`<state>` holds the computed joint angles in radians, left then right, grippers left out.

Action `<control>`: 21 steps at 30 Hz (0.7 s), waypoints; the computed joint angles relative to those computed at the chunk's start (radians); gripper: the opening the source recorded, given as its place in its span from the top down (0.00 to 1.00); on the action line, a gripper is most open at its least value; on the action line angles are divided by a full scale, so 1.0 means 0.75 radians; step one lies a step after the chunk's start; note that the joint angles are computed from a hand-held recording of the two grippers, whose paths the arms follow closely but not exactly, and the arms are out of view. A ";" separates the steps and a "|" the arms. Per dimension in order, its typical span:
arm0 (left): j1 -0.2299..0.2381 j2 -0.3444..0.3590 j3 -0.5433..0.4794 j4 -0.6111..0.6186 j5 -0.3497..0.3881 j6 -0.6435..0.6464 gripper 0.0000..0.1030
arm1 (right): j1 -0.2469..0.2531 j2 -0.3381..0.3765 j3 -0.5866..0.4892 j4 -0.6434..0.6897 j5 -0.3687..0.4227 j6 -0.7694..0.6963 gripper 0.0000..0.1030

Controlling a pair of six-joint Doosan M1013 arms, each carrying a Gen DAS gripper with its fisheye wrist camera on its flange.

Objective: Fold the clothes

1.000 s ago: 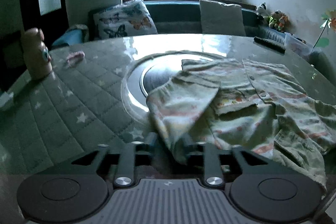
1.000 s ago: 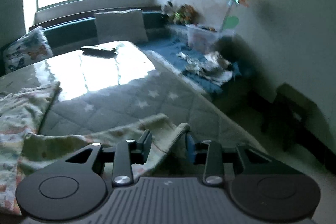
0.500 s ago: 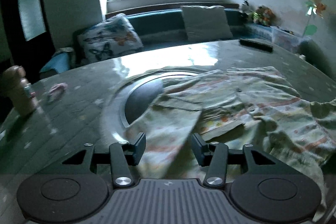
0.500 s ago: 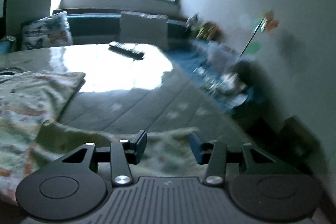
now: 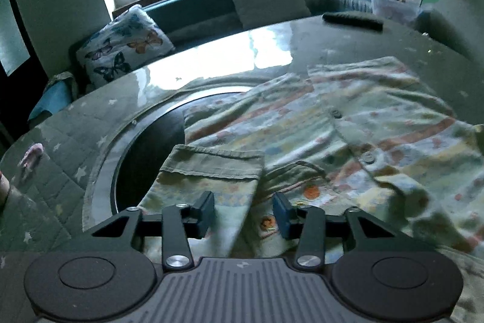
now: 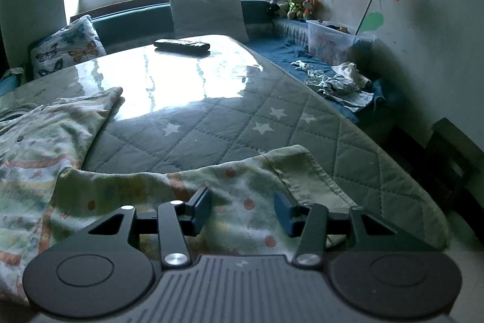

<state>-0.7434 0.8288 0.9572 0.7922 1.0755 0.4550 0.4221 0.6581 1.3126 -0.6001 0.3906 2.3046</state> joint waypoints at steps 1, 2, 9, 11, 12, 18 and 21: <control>0.003 0.000 0.003 -0.001 -0.001 -0.001 0.71 | 0.000 0.001 -0.002 0.001 0.001 -0.001 0.53; 0.005 -0.001 0.006 -0.001 -0.002 -0.003 0.78 | 0.000 0.002 -0.003 0.001 0.002 0.000 0.53; -0.004 -0.087 0.144 0.144 -0.003 -0.264 0.98 | 0.001 0.004 -0.006 0.000 0.003 0.008 0.52; -0.011 -0.126 0.201 0.201 0.035 -0.394 0.98 | 0.001 0.005 -0.005 -0.003 0.001 0.017 0.52; -0.014 -0.146 0.229 0.225 0.057 -0.459 0.98 | 0.002 0.005 -0.006 -0.005 0.001 0.022 0.52; -0.045 -0.257 0.403 0.318 0.199 -0.804 0.99 | 0.005 0.008 -0.008 -0.029 0.002 0.059 0.52; -0.064 -0.298 0.480 0.321 0.267 -0.956 0.99 | 0.008 0.009 -0.009 -0.041 0.007 0.081 0.52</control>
